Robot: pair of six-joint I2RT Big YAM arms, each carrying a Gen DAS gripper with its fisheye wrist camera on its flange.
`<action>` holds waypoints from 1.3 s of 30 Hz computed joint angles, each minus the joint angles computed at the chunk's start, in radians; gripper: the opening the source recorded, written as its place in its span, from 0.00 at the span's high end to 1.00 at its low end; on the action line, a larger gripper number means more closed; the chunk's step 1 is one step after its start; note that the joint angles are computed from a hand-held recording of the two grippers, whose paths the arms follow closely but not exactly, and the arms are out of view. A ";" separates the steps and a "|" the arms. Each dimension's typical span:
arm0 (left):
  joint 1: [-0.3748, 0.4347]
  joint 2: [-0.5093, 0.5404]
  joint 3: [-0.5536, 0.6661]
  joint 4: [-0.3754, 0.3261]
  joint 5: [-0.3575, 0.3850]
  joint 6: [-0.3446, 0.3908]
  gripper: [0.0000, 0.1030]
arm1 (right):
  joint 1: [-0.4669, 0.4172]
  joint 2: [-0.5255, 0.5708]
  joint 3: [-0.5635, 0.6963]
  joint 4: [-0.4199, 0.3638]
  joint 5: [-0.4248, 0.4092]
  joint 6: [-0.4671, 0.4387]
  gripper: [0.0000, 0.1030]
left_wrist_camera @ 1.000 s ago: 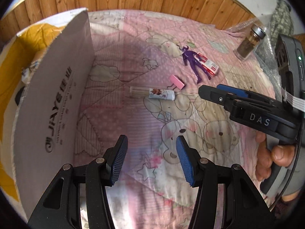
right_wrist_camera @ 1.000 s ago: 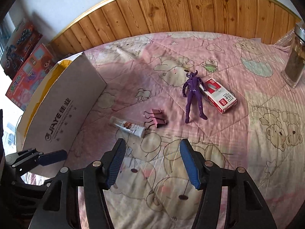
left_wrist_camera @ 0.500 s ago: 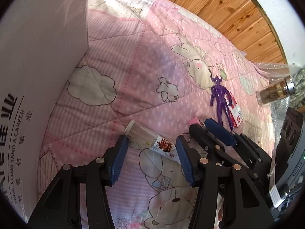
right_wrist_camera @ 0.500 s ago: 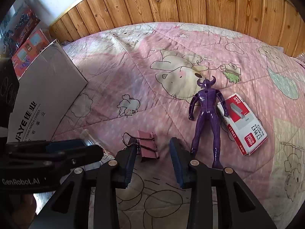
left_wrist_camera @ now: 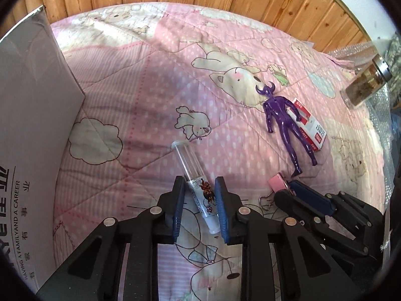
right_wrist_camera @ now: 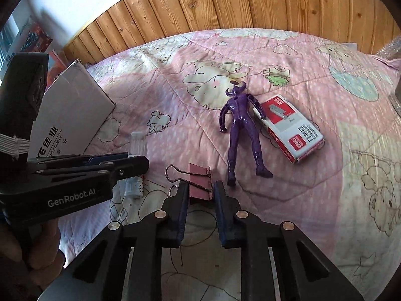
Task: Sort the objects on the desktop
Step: 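Grasp the clear tube with the left tool while the right tool grasps the pink binder clip, then lift the clear tube and pink binder clip and carry both toward the box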
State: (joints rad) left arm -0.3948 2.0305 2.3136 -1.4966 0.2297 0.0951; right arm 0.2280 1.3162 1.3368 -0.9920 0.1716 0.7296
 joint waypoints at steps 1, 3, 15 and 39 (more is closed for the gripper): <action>-0.001 -0.001 -0.001 -0.003 0.003 0.005 0.81 | 0.004 -0.013 -0.013 0.005 0.003 0.018 0.79; -0.003 -0.016 -0.022 0.004 0.009 0.015 0.84 | 0.015 -0.034 -0.035 0.011 0.011 0.048 0.79; -0.003 -0.043 -0.082 0.047 0.042 0.039 0.89 | 0.045 -0.031 -0.027 -0.048 0.095 0.045 0.79; 0.097 -0.301 -0.327 0.050 0.173 0.095 0.89 | 0.235 -0.031 0.048 -0.138 0.152 0.226 0.79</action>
